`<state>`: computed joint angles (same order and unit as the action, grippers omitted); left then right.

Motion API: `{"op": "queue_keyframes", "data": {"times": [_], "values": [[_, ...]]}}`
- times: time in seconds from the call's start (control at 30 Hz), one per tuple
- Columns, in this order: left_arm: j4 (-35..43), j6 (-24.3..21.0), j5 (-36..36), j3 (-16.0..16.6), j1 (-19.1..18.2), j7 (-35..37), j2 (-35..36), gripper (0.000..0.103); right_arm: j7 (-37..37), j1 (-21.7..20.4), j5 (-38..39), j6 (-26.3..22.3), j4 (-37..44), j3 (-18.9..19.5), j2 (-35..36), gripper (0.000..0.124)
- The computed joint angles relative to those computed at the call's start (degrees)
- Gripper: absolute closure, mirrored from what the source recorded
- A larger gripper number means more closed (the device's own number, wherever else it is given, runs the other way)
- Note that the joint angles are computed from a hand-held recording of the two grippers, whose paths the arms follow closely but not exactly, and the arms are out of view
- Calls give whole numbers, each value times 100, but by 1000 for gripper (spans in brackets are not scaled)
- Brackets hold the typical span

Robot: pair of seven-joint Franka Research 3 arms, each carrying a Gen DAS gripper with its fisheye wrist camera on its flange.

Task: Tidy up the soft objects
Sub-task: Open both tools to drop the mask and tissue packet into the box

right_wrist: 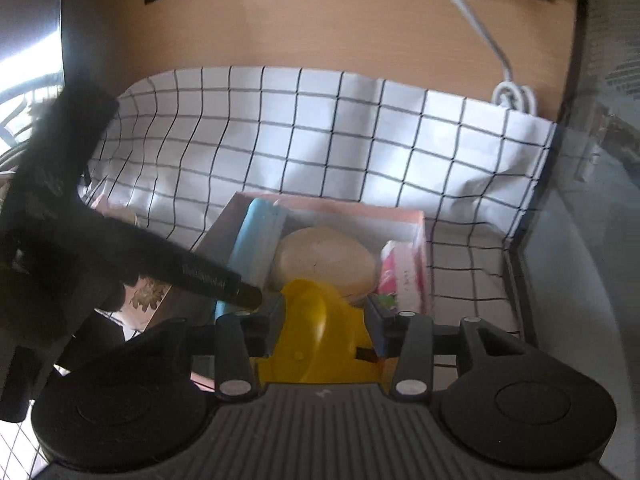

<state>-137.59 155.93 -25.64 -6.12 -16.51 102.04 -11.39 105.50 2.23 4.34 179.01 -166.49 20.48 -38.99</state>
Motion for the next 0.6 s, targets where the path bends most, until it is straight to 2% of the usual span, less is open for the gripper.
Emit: {"op": "queue_keyframes", "data": {"times": [0.17, 0.2, 0.27, 0.47, 0.6], "values": [[51, 57, 1545, -406, 264, -808, 127, 77, 45, -47, -14, -81, -177, 29, -425, 81], [65, 33, 1669, -413, 244, -875, 143, 78, 34, -15, -13, -108, -206, -14, -485, 81], [79, -33, 1235, -254, 51, -562, 159, 78, 16, 38, -12, -142, -273, -81, -589, 81], [-97, 123, 614, -82, -78, -222, 24, 77, 39, 39, -2, -186, -380, -140, -706, 81], [-336, 220, -21, 151, -303, 198, -407, 77, 42, 45, 5, -98, -436, -156, -789, 81]]}}
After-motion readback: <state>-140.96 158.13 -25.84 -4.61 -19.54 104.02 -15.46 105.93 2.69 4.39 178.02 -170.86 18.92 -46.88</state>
